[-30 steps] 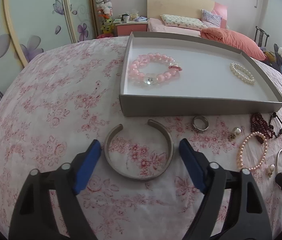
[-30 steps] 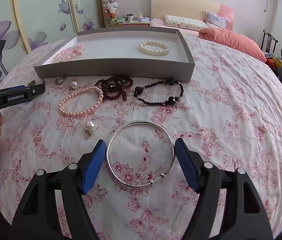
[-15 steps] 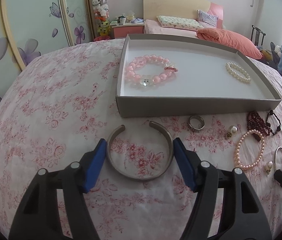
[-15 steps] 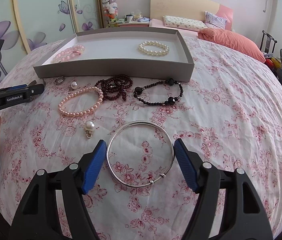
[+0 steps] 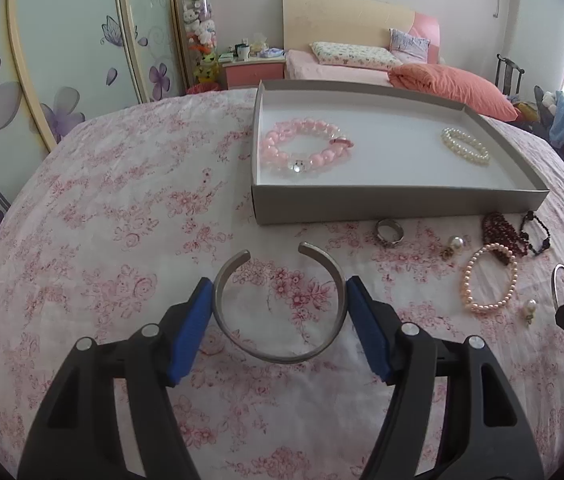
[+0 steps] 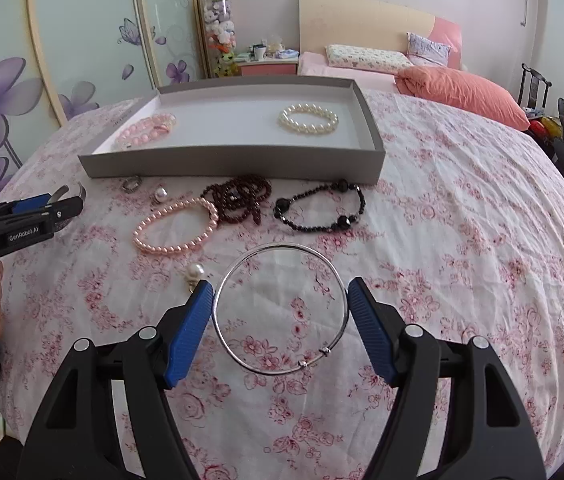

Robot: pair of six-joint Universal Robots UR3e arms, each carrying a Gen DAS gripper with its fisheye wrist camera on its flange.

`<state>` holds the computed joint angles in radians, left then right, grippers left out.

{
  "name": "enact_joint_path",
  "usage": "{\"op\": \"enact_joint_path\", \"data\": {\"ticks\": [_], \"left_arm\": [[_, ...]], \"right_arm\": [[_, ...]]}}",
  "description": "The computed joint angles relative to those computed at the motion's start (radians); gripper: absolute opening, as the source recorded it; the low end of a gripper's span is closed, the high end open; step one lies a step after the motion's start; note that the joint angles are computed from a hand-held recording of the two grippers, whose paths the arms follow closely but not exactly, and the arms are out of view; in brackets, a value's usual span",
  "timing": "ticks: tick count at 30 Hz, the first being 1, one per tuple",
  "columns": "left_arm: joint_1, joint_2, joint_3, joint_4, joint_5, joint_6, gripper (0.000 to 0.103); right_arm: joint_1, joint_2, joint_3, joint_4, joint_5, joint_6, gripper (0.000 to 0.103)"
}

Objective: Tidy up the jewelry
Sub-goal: 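Lift both bangles into the gray tray and open both tools to drop them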

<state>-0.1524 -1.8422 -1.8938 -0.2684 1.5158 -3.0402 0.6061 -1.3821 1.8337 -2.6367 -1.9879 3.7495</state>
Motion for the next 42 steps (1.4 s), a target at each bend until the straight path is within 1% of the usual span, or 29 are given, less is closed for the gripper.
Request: {"op": "enact_joint_path", "data": {"ticks": [7, 13, 19, 25, 30, 34, 42], "left_arm": [[0.007, 0.048, -0.049, 0.049, -0.03, 0.004, 0.066], [0.007, 0.1, -0.088, 0.103, -0.056, -0.007, 0.066], [-0.014, 0.147, -0.127, 0.192, -0.055, -0.006, 0.066], [-0.025, 0.173, -0.129, 0.234, -0.065, -0.009, 0.066], [-0.042, 0.137, -0.061, 0.239, -0.059, -0.025, 0.066], [-0.058, 0.079, 0.027, 0.233, -0.046, -0.048, 0.066], [-0.095, -0.076, 0.236, 0.212, -0.007, -0.062, 0.066]], "right_arm": [[0.007, 0.0, -0.017, -0.026, -0.011, -0.007, 0.07], [0.022, 0.0, -0.04, -0.054, -0.045, -0.018, 0.07], [0.039, 0.011, -0.077, -0.099, -0.101, -0.041, 0.07], [0.047, 0.03, -0.135, -0.136, -0.156, -0.084, 0.07], [0.036, 0.059, -0.198, -0.168, -0.185, -0.129, 0.07], [0.017, 0.095, -0.254, -0.195, -0.196, -0.165, 0.07], [-0.044, 0.192, -0.397, -0.226, -0.177, -0.237, 0.07]]}}
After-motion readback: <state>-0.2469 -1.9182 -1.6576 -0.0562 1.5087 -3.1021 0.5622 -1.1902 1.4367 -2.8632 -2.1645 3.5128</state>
